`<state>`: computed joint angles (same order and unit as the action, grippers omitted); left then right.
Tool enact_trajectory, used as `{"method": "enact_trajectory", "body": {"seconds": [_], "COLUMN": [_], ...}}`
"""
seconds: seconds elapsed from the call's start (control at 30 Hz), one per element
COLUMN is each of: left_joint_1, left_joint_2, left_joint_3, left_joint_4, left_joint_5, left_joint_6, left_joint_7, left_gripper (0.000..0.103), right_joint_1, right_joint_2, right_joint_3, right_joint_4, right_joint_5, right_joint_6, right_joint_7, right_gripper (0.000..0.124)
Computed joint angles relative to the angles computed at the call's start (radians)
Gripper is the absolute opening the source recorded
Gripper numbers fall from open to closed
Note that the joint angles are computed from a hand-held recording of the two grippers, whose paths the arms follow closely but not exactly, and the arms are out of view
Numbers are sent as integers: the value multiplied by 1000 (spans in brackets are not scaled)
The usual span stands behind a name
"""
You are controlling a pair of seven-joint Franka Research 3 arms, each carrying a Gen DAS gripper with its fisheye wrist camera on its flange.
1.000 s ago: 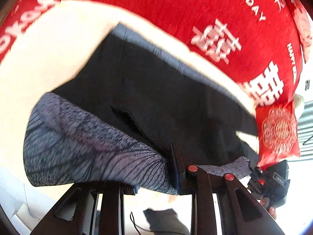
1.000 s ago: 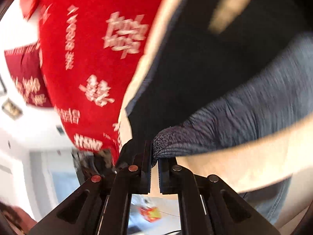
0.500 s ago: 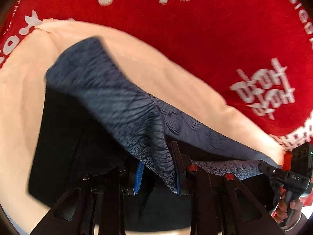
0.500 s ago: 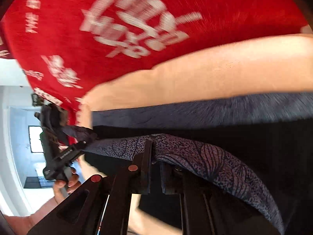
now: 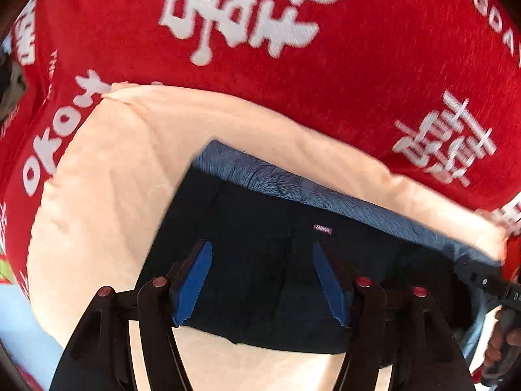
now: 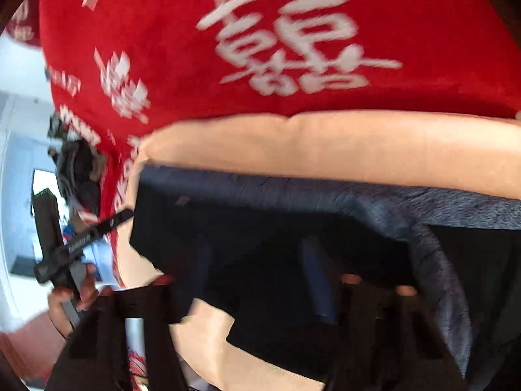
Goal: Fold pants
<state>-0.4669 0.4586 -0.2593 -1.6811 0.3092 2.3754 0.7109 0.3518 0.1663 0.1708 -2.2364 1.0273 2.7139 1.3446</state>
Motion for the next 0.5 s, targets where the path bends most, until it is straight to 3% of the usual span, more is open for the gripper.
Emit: {"method": "enact_trajectory", "body": {"seconds": [0.07,0.13,0.2,0.3,0.4,0.5], "left_joint_1": [-17,-66,-110,-117,-97,-106], "left_joint_2": [70,182,247,255,205,146], "left_joint_3": [8,37,74,76,39,-2], "left_joint_4": [58,187,261,289,253,204], "left_joint_5": [24,73,132,143,93,69], "left_joint_6": [-7,-84,-106,-147,-172,-192], "left_joint_7": [15,14,-2,5,30,82], "left_gripper": [66,66,66,66,66,66], "right_joint_1": [21,7,-4,-58,-99,-61], "right_joint_2": [69,121,162,113,-2,-148], "right_joint_3": [-14,-14,-29,3,33,8], "right_joint_4": [51,80,95,40,-63,-199], "right_joint_5": [-133,-166,-205,-84,111,157], "right_joint_6": [-17,-33,-18,67,98,93], "right_joint_7": [70,87,122,100,-24,-19], "right_gripper": [45,45,41,43,50,53]}}
